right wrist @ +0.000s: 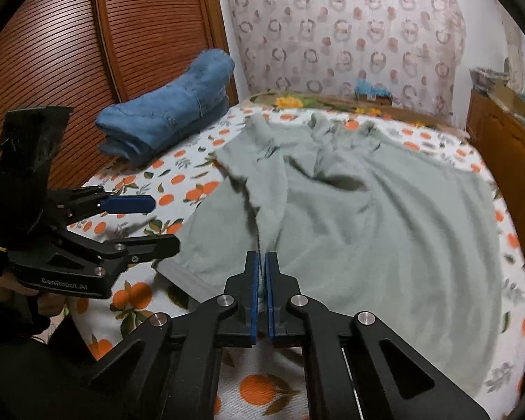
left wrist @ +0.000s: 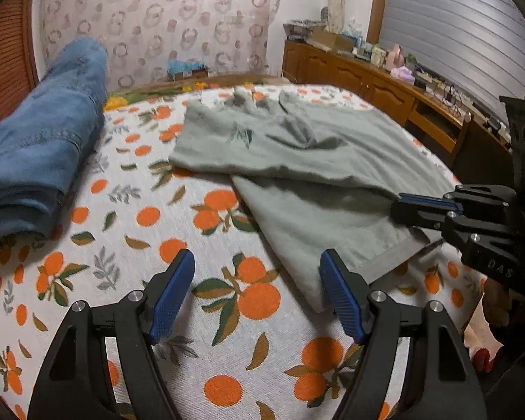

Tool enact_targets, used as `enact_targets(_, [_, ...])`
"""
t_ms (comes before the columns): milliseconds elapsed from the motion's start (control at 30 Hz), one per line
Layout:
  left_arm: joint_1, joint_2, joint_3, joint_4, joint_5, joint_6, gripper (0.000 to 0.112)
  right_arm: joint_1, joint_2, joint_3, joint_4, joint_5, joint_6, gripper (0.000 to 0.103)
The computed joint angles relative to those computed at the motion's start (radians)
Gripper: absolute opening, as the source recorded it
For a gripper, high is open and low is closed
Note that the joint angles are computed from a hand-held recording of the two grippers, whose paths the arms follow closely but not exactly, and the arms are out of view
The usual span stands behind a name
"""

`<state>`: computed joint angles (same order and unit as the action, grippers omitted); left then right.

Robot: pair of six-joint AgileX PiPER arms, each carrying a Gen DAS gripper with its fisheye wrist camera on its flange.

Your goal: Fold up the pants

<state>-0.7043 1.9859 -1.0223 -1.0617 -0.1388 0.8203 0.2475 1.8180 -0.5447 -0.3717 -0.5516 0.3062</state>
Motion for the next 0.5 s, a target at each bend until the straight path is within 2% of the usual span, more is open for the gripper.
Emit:
enact_targets(67, [-0.005,-0.020,0.007,-0.008,-0.009,0.004,0.075,-0.013,-0.030,0.022,0.021,-0.007,-0.025,0.003])
enact_targets(200, [-0.011,-0.034,-0.012,-0.147,-0.002,0.153,0.075,-0.016,-0.106,0.079,0.144,-0.027,-0.143,0.003])
enact_targets(333, [-0.016,-0.022,-0.055,-0.377,0.004,0.389,0.075,0.034,-0.204,0.163,0.314,-0.050,-0.288,0.003])
enact_targets(500, [-0.022,-0.013,-0.097,-0.550,0.012,0.565,0.075,0.059,-0.325,0.243,0.426,-0.055,-0.386,0.003])
